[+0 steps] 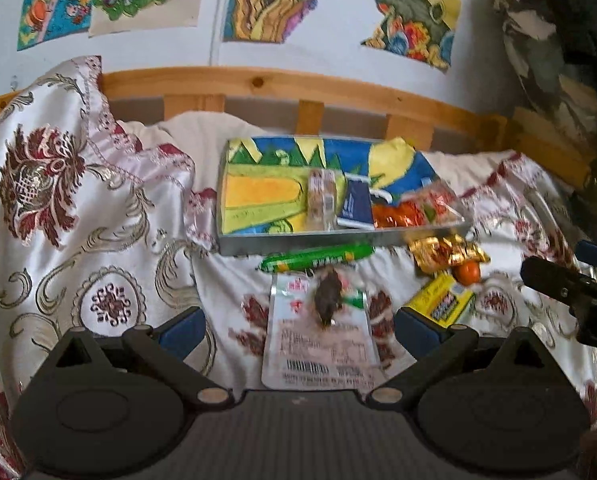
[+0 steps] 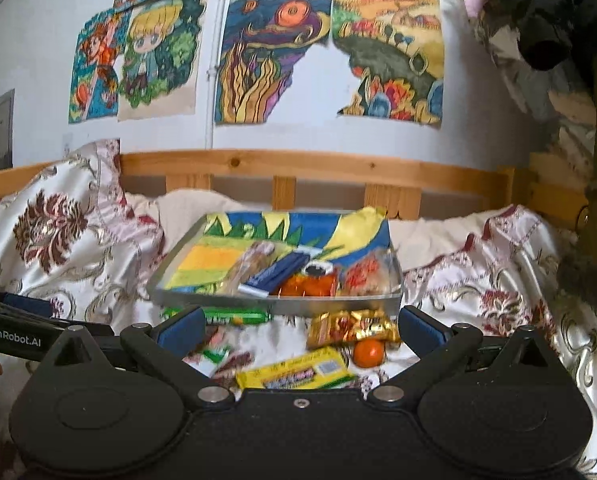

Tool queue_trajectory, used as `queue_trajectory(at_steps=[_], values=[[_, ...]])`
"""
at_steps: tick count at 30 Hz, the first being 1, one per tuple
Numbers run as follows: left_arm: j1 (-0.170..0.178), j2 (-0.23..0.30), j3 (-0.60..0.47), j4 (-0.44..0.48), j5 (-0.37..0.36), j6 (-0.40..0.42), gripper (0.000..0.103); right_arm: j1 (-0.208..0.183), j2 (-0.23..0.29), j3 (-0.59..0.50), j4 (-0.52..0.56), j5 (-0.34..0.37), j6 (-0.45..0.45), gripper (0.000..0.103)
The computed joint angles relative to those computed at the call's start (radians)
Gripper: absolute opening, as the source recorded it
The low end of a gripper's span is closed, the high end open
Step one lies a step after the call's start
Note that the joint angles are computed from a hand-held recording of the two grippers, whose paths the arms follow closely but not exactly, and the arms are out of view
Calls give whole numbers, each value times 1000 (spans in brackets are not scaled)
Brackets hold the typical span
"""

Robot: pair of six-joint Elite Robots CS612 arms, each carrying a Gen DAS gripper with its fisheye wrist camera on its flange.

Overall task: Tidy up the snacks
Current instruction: 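Withdraw both open tools back from the tray, then move the right tool to the yellow wafer bar while the left tool approaches the brown dried snack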

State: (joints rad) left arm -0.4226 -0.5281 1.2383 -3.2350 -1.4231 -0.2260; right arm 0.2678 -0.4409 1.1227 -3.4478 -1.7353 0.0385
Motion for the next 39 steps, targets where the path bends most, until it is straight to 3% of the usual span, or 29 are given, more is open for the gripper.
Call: queue_trajectory(at_steps=[9, 31, 39], values=[[3, -9, 10, 51, -4, -13, 103, 2, -5, -6, 110, 3, 2, 102], [2, -11, -1, 120, 13, -14, 102, 3, -4, -34, 266, 10, -19, 102], [0, 1, -30, 158, 43, -24, 102, -13, 3, -74, 332, 90, -25, 102]])
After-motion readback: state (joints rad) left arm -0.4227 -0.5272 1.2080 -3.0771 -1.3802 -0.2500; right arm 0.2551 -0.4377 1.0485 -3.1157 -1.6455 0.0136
